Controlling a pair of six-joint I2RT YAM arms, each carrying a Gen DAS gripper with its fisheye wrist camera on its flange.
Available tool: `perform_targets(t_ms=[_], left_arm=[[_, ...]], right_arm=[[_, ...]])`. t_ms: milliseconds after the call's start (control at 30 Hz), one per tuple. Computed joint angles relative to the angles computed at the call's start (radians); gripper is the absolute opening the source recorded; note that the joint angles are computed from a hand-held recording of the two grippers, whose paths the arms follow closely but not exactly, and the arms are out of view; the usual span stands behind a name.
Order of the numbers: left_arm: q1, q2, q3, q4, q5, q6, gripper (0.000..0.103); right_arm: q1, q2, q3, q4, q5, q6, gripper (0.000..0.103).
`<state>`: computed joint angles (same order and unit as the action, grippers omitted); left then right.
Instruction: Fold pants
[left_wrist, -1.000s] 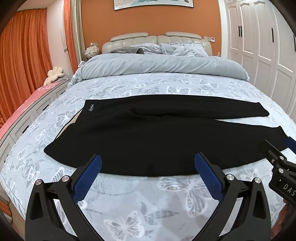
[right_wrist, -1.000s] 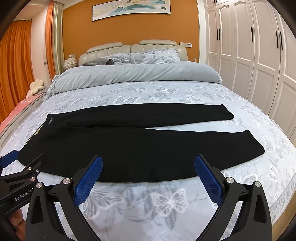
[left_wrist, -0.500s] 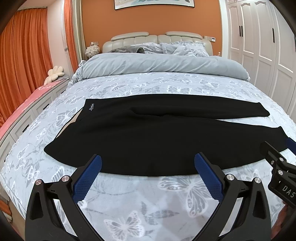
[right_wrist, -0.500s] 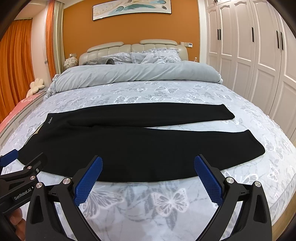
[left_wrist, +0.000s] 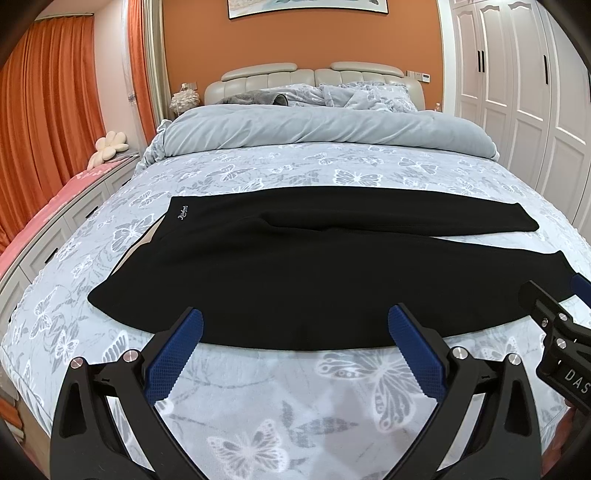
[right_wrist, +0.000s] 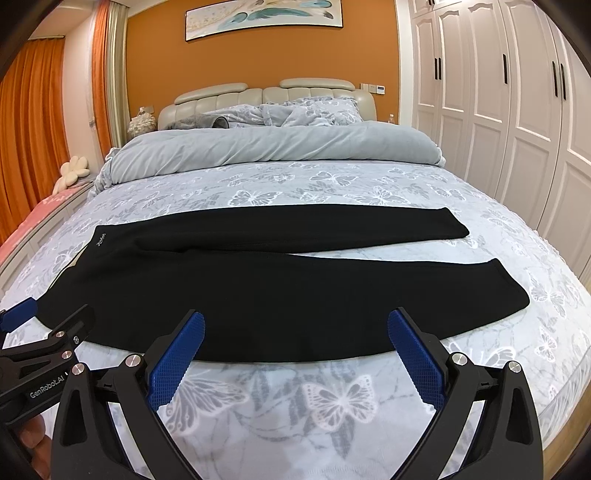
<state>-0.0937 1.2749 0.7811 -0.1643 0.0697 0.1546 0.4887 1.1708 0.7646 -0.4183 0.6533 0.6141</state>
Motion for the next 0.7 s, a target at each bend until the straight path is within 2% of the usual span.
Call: perform_targets(t_ms=[700], left_arm=[[0.009, 0.012, 0.008, -0.006, 0.010, 0.001, 0.098]], right_arm=[[0.000, 0.006, 0.000, 0.008, -0.008, 0.001, 0.098]])
